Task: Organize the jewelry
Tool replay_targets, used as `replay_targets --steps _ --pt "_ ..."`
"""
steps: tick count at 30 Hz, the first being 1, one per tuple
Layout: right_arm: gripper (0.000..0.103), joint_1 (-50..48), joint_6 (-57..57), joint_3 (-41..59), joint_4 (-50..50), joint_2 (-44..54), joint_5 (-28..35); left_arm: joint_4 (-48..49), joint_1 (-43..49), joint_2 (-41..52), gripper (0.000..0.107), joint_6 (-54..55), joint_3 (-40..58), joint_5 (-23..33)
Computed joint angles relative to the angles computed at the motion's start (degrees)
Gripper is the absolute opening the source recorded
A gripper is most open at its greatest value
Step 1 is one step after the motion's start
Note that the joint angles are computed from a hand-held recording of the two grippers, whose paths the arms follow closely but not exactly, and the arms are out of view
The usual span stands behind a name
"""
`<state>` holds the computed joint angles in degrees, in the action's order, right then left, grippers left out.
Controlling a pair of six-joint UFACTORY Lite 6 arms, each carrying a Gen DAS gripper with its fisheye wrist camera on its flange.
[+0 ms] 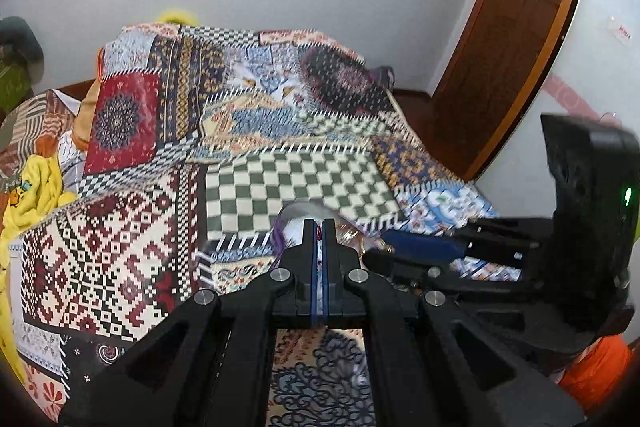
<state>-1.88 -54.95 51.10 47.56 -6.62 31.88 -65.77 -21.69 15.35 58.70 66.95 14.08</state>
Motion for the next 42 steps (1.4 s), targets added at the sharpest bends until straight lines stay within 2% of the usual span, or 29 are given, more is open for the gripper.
replay_targets --steps 13,18,25,31,37,42 --pt "0.018 1.4 2.0 3.0 -2.1 5.0 -0.4 4.5 -1.4 1.9 0.000 -2.2 -1.2 -2.2" --pt "0.018 2.4 3.7 3.0 -4.1 5.2 -1.5 11.7 -2.4 1.0 0.000 -8.7 -1.7 -3.7" --pt "0.018 3.4 7.3 3.3 -7.6 3.5 -0.9 15.3 -2.1 -2.7 0.003 -12.5 -4.0 -3.6" --pt "0.020 4.3 13.2 3.0 -12.3 -1.5 -0.3 19.9 -0.8 -8.3 0.005 -17.5 -6.3 -2.9" --pt "0.020 5.6 20.6 2.6 -18.4 -10.7 1.0 27.6 0.0 -17.2 0.010 -25.5 -8.8 -0.7" --pt "0.020 5.6 25.7 4.2 -20.8 -21.0 4.3 41.3 -1.7 -28.8 0.011 -40.0 -10.8 0.7"
